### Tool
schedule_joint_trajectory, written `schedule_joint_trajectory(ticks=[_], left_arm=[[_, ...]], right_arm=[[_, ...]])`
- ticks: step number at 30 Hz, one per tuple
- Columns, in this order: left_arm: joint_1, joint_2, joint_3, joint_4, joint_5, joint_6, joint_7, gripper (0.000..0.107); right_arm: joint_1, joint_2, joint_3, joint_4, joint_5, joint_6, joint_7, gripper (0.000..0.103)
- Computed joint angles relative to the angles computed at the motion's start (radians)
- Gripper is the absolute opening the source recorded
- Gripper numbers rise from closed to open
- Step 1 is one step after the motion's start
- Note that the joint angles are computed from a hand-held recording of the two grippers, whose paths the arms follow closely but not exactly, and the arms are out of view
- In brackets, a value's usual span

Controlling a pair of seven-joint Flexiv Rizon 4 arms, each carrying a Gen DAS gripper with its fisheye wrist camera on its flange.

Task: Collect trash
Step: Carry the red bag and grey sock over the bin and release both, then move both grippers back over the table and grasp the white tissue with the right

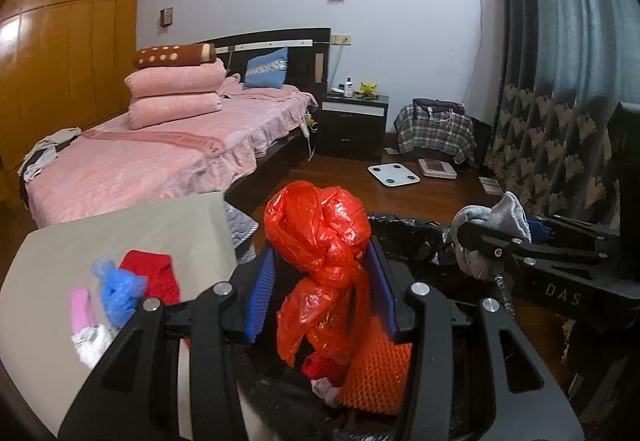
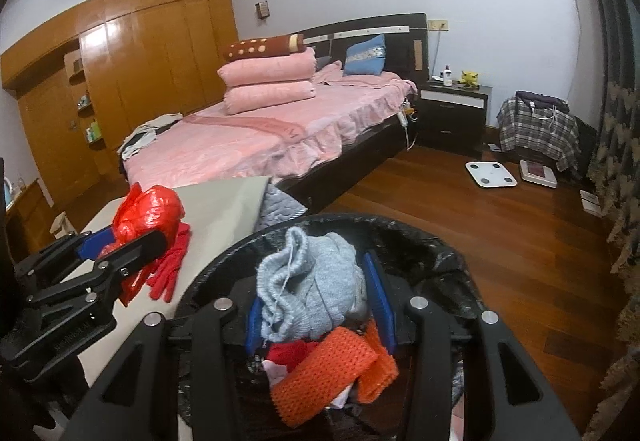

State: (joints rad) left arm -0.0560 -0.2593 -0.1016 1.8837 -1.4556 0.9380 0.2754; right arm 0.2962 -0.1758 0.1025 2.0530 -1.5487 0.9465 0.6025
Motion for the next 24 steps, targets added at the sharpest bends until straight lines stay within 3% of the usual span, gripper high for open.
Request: schedule_joint_trajectory(ticks=[3,4,5,7,9,14,24], left_arm=[[0.001,-0.012,-0.004,-0.014,0.036,-0.03,-0.027,0.055],[0.002,-0.015,-0.006,-0.017,0.037,-0.029,-0.031,0.065],[0.003,-0.018,-0.009,-0.022,0.035,-0.031,-0.038,0.07],[0.01,-0.024,-0.008,-0.032,0.052,-0.045,-0.069,0.074],[0.016,-0.028,-0.009,-0.041,0.049,-0.039,-0.088,0.077],[0.033,-0.032,-0.003,-0.055,0.041,-0.004,-0.105,0.089],[0.107,-0.045,0.023,-0.092,0.027,0.067,-0.122,0.09]], right_arm=[[-0.003,0.004,-0.002,0.011,0.009,-0.017,-0.008,0.056],[-0.002,0.005,0.0,0.013,0.012,-0.026,-0.009,0.06],[-0.001,0.007,0.0,0.016,0.014,-0.035,-0.007,0.069],[-0.001,0.017,0.003,0.029,0.016,-0.055,0.008,0.078],[0.004,0.026,0.01,0.039,0.025,-0.089,0.021,0.095],[0.003,0.039,0.018,0.054,0.029,-0.094,0.061,0.097],[0.039,-0.022,0.018,-0.027,0.025,-0.057,0.033,0.097]])
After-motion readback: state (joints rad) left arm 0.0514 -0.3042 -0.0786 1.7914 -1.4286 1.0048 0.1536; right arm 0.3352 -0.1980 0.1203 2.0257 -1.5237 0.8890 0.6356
